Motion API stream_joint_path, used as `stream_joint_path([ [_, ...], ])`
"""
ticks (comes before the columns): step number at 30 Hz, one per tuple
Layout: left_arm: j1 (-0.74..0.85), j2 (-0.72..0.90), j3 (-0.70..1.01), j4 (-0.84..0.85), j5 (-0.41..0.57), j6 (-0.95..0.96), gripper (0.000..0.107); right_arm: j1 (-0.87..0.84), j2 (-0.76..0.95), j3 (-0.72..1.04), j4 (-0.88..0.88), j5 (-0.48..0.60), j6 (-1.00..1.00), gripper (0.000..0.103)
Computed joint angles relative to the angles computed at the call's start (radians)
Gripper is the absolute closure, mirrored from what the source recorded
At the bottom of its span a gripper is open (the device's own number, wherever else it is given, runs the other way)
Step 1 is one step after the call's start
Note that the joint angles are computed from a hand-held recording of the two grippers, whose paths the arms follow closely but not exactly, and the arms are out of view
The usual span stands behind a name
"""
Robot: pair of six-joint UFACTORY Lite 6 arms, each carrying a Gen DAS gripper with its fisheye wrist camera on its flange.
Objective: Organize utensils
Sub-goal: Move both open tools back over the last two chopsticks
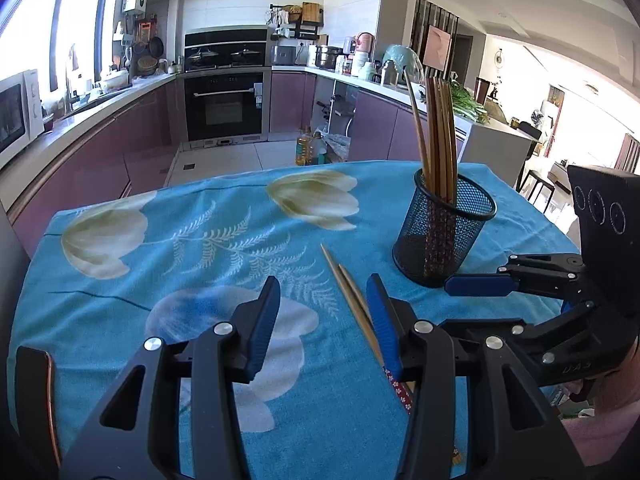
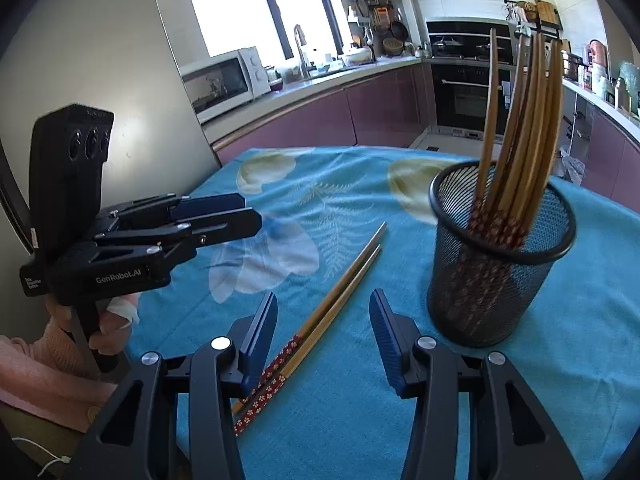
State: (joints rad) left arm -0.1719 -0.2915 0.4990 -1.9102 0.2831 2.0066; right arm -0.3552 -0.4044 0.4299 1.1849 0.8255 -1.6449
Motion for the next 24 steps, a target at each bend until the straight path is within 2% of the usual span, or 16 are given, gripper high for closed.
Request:
stream_joint_path([
  [2,-0.004,0.014,-0.013,-0.064,-0.007,0.066,0.062,0.064,0.006,-0.022,0.010,-0.069,0.020,0.057],
  [6,-0.023,0.043,-0.032,-0.148,-0.007,0.137,0.062,0.119,0.043,-0.040,0.027,-0.137,0.025,0.059],
  [13,-0.066,0.084,-0.048,-0.336,-0.035,0.316,0.063,0.154,0.036,-0.052,0.009,-0.190,0.068,0.062],
  [24,-0.076,0.108,-0.036,-0.338,-0.044,0.310,0.062,0.148,-0.017,-0.086,-0.027,-0.238,0.077,0.067],
])
